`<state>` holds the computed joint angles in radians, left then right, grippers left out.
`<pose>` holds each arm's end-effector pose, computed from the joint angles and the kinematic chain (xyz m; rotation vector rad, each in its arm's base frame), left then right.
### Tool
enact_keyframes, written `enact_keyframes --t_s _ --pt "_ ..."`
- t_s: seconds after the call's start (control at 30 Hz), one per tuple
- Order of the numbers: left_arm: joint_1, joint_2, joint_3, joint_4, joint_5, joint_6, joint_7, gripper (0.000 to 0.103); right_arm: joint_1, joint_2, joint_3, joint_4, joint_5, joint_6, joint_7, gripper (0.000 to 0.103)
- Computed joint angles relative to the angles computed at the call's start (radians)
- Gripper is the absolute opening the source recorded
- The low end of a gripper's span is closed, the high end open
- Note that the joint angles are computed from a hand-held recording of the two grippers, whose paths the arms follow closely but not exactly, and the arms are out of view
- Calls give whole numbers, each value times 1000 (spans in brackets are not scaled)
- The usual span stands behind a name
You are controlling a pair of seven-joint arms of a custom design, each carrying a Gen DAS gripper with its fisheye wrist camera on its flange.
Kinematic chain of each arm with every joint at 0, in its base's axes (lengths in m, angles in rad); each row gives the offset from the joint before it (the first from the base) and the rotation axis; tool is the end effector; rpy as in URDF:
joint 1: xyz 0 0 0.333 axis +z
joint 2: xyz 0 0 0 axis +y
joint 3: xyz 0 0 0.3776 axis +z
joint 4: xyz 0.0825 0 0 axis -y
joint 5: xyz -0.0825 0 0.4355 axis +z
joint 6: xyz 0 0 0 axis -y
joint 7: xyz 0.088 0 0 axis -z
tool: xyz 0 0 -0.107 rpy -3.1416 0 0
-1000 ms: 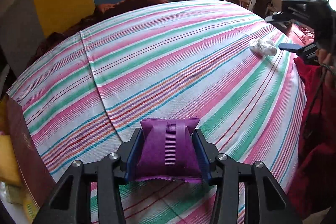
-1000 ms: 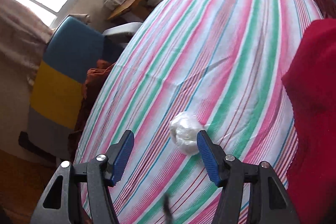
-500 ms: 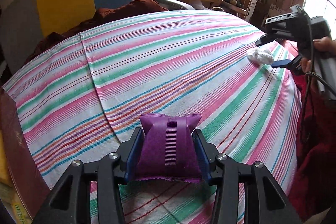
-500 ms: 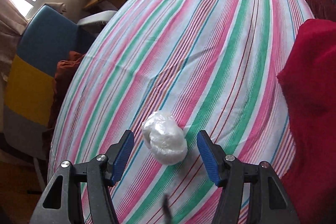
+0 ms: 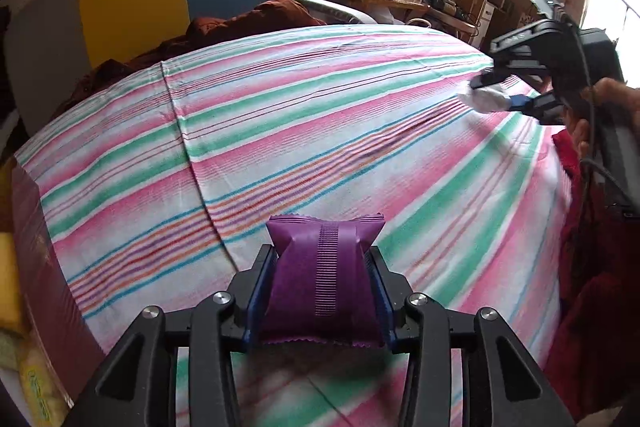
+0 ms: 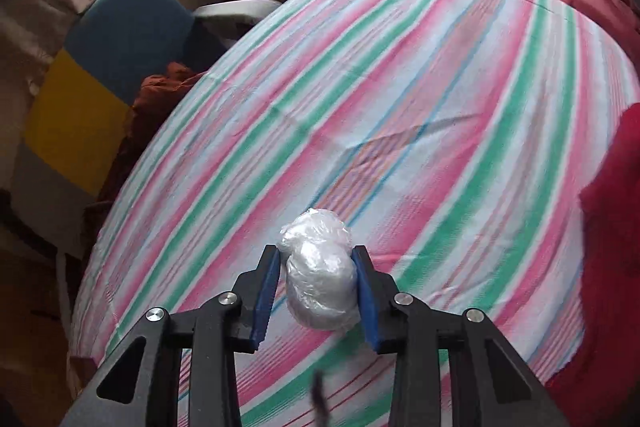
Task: Organize objects
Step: 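Grasp the clear plastic bag with the right gripper while the left gripper holds the packet, then carry the purple packet and plastic bag over the gold tray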
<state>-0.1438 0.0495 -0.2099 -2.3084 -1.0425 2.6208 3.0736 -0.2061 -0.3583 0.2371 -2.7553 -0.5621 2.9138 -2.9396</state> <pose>0.5433 -0.1788 0.3677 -0.8248 2.7659 -0.9881 0.4229 0.0445 0.3884 -0.4603 2.5722 -0.3831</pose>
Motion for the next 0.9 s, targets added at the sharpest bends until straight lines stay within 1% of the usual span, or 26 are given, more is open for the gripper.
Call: enact_keyframes --t_s 0.1,0.27,0.4,0.5,0.63,0.67,0.73,0.9 --pt "4 -36 8 -29 -14 -14 17 45 59 40 -33 36 18 12 -109 36" --pt "10 -109 48 -58 -54 -70 41 45 107 84 -50 73 24 58 -232 36" --pt "20 -155 87 -58 -95 -109 37 45 137 100 -44 98 23 69 -305 36" --pt "34 -186 114 -59 -116 -122 20 45 146 112 -33 114 18 69 -340 36" --pt "54 -206 141 -55 -138 -100 -2 45 159 140 -36 141 4 76 -392 36" --pt "59 -208 146 -53 -142 -92 -9 45 173 121 -35 127 7 70 -397 36" --pt "71 -206 158 -47 -151 -81 -7 45 176 153 -34 153 -3 70 -419 36" --pt "99 -206 172 -49 -146 -14 -38 45 242 206 -69 207 20 46 -501 36"
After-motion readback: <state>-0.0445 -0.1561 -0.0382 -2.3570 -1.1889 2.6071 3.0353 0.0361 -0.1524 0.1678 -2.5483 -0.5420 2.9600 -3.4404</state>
